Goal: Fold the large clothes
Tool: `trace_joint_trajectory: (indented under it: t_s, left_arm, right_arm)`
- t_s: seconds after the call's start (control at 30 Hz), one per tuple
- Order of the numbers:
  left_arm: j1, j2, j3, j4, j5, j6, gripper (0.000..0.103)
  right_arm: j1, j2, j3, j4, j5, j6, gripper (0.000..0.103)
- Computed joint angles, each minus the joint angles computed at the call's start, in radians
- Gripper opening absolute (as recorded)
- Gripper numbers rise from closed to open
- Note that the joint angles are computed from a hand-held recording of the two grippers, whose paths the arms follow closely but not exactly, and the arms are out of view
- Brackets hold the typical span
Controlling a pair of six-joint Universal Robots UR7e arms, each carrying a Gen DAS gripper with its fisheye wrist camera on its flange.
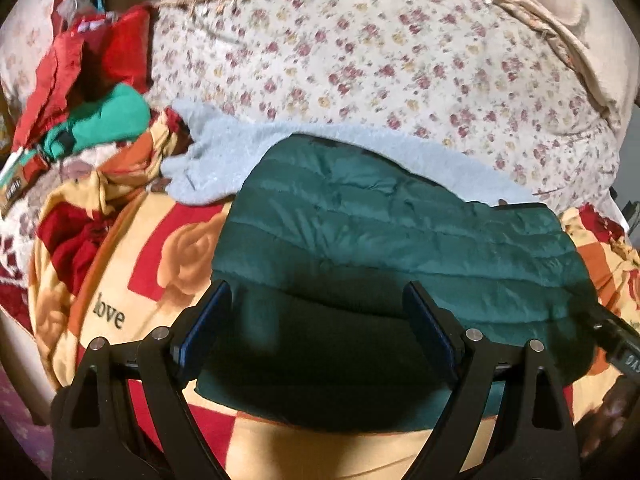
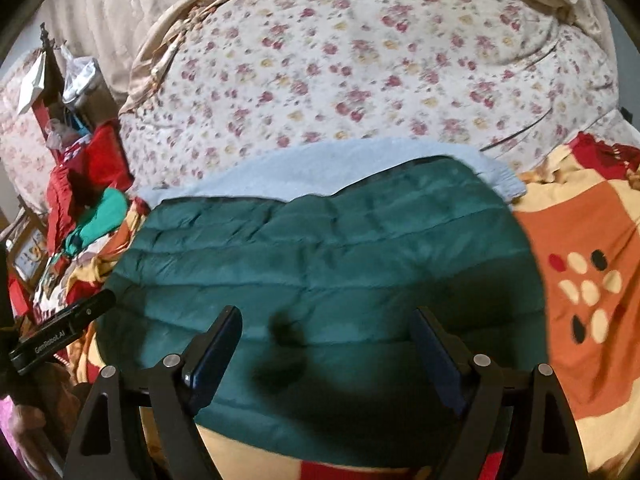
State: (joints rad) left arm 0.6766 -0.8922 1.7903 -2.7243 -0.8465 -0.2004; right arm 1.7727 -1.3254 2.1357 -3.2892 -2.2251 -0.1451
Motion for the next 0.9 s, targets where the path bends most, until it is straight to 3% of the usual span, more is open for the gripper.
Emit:
trace_joint_trajectory:
  t_s: [0.1,0.23,0.9]
  left_arm:
    - [-0.024,-0.006,0.024,-0.039,0.023,0.034,0.087]
    - [-0.044,-0.016,0.048,-0.068,0.025,0.057,0.087]
    - [-0.082,-0.038,0.090,-0.111,0.073,0.047,0.087]
  right_arm:
    - [0.023,0.025,-0.006,-0.004,-0.020,-0.004,0.085]
    - [0.051,0.046,-0.001,-0.054,-0.049,-0.020,0.094]
    - [0.119,0.090,-0.005,-0.127,-0.157,-0.069,0.095]
